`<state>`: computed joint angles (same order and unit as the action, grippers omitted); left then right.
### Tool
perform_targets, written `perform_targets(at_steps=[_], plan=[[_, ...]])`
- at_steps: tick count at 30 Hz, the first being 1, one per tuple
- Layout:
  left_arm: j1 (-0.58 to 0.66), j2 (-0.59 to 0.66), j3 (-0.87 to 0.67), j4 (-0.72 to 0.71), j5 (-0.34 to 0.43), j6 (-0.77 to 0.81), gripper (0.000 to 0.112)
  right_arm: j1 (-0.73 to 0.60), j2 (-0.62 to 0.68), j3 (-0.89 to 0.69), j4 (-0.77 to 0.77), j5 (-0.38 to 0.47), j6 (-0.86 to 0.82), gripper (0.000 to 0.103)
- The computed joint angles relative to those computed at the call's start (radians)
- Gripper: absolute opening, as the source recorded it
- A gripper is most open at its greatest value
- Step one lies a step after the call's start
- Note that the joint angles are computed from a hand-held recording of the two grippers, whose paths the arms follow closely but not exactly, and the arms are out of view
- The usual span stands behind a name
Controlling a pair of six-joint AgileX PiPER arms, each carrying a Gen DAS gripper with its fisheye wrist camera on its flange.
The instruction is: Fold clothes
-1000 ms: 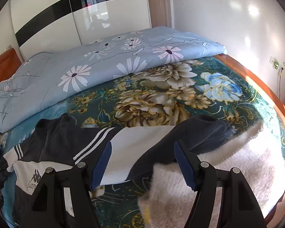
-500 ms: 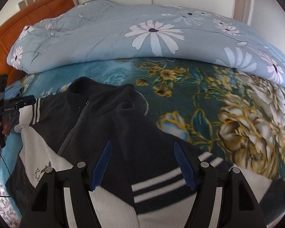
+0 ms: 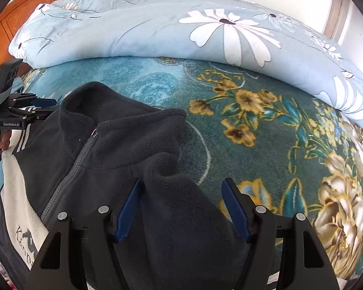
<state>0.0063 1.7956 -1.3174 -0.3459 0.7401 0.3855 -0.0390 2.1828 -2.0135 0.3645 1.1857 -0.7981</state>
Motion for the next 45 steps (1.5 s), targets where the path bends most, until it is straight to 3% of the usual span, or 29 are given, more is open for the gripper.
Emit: perform_targets(at_steps=[2,3,7,11,16,18,26,33,36,38,40,45], plan=[[-0.01,-0.014,0.008,0.001,0.01,0.007,0.025,0.007,-0.006,0.005,-0.01,0.01,0.015,0.054],[-0.018,-0.021,0.011,0.009,0.011,0.0,0.022,0.01,-0.009,0.006,-0.016,0.015,0.025,0.05],[-0.106,-0.066,0.061,0.193,-0.043,-0.165,0.012,0.03,-0.046,0.048,-0.061,-0.003,0.068,0.017],[-0.167,-0.107,0.095,0.38,-0.106,-0.424,0.01,0.057,-0.125,0.141,-0.116,-0.091,0.106,0.011],[-0.173,-0.204,0.101,0.651,-0.16,-0.726,0.009,0.083,-0.185,0.105,-0.108,-0.141,0.149,0.01],[-0.147,-0.219,0.085,0.693,-0.159,-0.776,0.009,0.092,-0.183,0.064,-0.091,-0.16,0.162,0.01],[-0.174,-0.035,0.008,0.892,-0.073,-0.937,0.01,0.216,-0.008,-0.034,-0.259,-0.236,0.364,0.01],[-0.14,-0.007,0.037,0.82,-0.129,-0.865,0.013,0.19,0.02,0.003,-0.207,-0.269,0.358,0.011],[-0.136,-0.038,0.041,0.76,-0.116,-0.817,0.017,0.179,-0.052,0.096,-0.169,-0.334,0.321,0.025],[-0.146,-0.088,0.061,0.757,-0.105,-0.825,0.034,0.168,-0.112,0.161,-0.137,-0.373,0.298,0.039],[-0.159,-0.161,0.092,0.783,-0.094,-0.882,0.047,0.115,-0.178,0.204,-0.05,-0.357,0.234,0.041],[-0.251,-0.438,0.253,0.943,-0.066,-1.171,0.064,-0.127,-0.322,0.259,0.112,-0.248,0.065,0.043]])
